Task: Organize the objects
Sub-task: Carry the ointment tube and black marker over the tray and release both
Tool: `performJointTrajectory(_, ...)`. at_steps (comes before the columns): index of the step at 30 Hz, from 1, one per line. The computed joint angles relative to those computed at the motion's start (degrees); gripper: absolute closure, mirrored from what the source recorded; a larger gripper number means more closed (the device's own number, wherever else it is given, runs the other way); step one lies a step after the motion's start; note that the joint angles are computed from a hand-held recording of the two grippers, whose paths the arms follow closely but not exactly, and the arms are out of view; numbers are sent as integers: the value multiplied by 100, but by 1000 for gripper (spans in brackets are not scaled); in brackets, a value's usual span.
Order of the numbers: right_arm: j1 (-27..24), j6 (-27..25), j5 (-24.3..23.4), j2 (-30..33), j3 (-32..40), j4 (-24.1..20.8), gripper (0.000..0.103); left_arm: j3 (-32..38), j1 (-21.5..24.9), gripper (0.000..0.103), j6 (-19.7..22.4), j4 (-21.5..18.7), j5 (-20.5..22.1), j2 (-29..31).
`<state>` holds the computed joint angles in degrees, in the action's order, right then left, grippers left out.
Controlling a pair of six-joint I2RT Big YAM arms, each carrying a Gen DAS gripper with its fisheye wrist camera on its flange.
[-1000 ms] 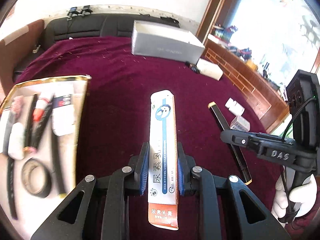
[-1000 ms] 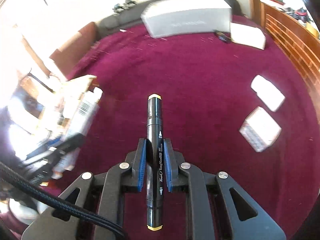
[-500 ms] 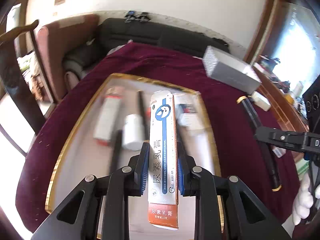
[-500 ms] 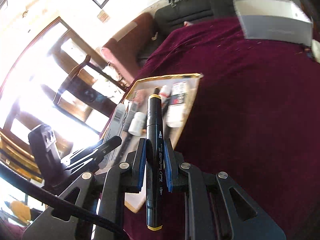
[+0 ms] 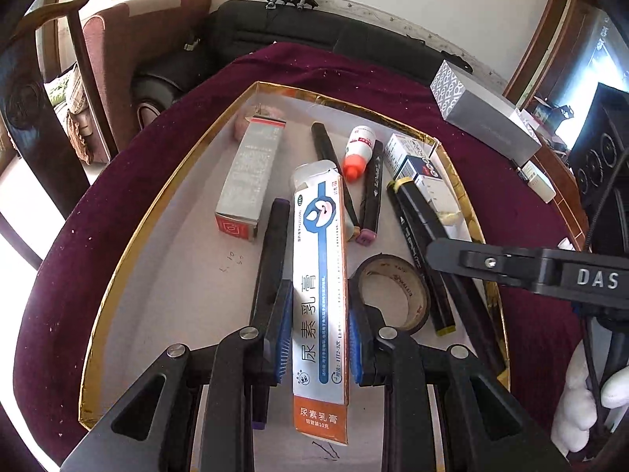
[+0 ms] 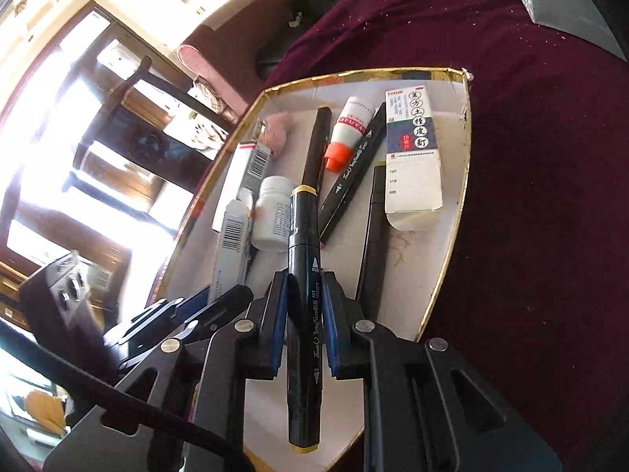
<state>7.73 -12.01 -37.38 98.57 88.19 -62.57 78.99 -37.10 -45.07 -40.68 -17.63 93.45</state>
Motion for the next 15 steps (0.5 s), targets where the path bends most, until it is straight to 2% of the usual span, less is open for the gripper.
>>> performJointTrajectory(9, 292, 16, 997, -75, -139, 504, 88, 26, -51, 82, -12, -224, -153, 26)
performJointTrajectory(15, 302, -6, 1130, -105, -150, 492, 88, -29, -52, 81, -69, -240, -52, -60)
